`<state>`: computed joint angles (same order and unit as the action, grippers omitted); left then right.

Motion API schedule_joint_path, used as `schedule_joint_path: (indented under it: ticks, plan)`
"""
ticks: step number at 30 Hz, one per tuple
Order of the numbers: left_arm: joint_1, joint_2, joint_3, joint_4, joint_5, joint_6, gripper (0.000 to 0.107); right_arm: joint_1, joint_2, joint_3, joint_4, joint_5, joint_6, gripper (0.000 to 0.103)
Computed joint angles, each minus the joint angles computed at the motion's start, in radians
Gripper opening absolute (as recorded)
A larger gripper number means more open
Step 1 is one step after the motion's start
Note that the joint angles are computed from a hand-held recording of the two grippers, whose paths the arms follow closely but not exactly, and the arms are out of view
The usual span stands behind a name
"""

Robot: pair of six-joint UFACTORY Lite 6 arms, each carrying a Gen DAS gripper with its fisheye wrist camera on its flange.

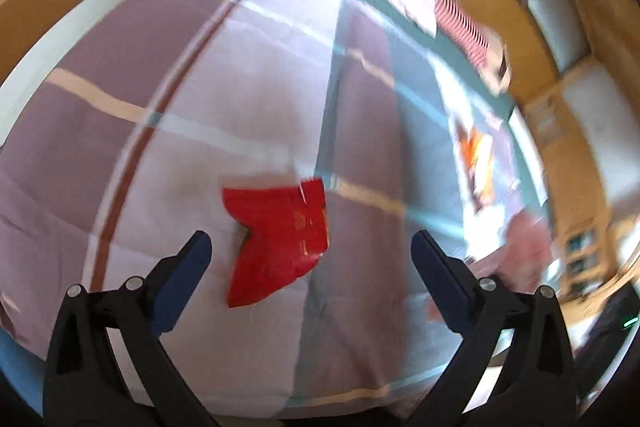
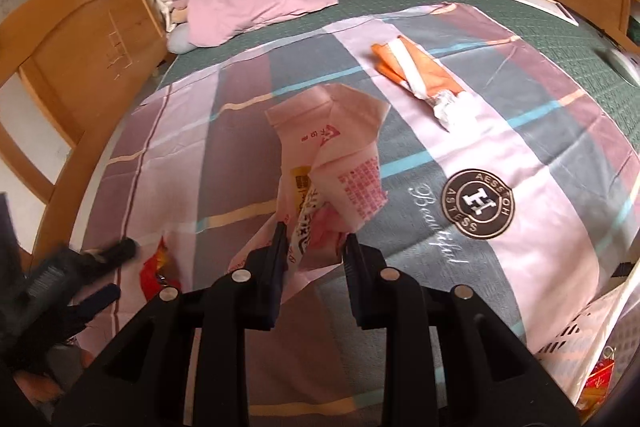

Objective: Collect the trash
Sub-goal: 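Grasp the red snack packet with the left tool while the right tool holds the paper bag, then carry the red packet and paper bag over the bin and open both tools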

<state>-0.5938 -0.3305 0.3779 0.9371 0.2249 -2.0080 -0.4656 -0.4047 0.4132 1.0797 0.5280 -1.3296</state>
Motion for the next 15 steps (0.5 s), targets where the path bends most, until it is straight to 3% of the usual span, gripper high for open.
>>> schedule_joint_path:
  ticks: [3,7,10,13,15]
  plan:
    - [-0.057,0.163,0.073,0.043,0.063,-0.035,0.088,-0.008,-0.003,-0.003,0.027,-0.019,-0.033,0.028]
    - [-0.027,0.27,0.07,0.107,-0.024,-0.076,0.049,-0.018,0.02,0.007,0.036,-0.017,-0.044,0.028]
    - [-0.057,0.253,0.047,0.13,0.041,-0.116,0.028,-0.02,0.026,0.011,0.035,-0.008,-0.045,0.028]
    - [-0.052,0.164,-0.01,0.146,0.047,-0.155,0.025,-0.015,0.018,0.01,0.043,-0.005,-0.048,0.028]
    - [-0.089,0.1,-0.02,0.113,0.124,-0.142,0.025,-0.012,0.023,0.011,0.051,-0.004,-0.058,0.028]
